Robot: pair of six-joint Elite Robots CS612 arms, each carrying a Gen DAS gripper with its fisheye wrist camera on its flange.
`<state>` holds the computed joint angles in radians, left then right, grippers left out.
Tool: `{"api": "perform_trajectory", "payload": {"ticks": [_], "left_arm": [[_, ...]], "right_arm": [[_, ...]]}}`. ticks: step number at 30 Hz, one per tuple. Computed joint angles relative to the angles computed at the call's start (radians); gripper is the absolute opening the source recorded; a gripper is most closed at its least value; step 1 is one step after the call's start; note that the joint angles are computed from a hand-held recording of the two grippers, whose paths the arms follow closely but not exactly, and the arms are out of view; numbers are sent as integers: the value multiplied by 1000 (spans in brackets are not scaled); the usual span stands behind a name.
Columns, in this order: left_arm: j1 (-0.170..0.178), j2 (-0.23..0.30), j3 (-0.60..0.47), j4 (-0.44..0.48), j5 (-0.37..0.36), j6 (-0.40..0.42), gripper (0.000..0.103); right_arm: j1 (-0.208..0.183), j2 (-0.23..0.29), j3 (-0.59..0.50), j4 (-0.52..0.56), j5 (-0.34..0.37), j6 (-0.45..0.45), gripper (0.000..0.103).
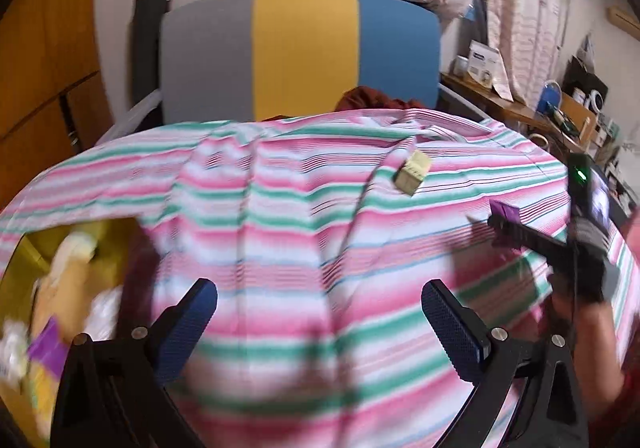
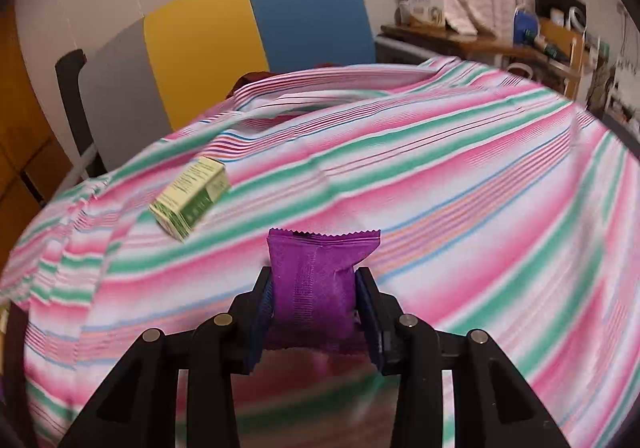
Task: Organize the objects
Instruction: 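Grasp the small green-and-white box with the left tool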
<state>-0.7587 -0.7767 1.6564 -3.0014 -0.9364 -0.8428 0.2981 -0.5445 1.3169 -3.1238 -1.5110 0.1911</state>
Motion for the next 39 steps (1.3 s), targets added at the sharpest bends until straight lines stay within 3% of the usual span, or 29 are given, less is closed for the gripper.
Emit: {"api": "perform_trajectory", "payload": {"ticks": [2,6,12,17,20,23,27,28,31,39], "left_arm": [[15,29,-57,10,-29,39,103],[29,110,-203,25,11,210,103],[51,220,-399,64,11,398,103],[70,295,-524,116,-23,500,102],[79,320,-569,154,-37,487,96],[97,330,-593,201,-88,405,89],[114,339,-618,254,-152,339,65],[116,339,-618,259,-163,331,53],[117,336,-608,248,-164,312,39],[92,297,-506,135,-70,309,30]], "right_arm": [[-2,2,7,-25,-4,13,40],[1,7,1,-15,-38,33,40],[-6,9,9,-36,-34,78,40],[-6,12,8,-43,-39,82,41],[-6,13,9,-49,-39,83,41],[-4,15,6,-53,-48,80,41],[-3,16,6,-55,-56,75,41],[-2,16,6,-55,-55,76,41],[-3,16,6,-59,-52,80,41],[0,18,4,-58,-65,76,41]]}}
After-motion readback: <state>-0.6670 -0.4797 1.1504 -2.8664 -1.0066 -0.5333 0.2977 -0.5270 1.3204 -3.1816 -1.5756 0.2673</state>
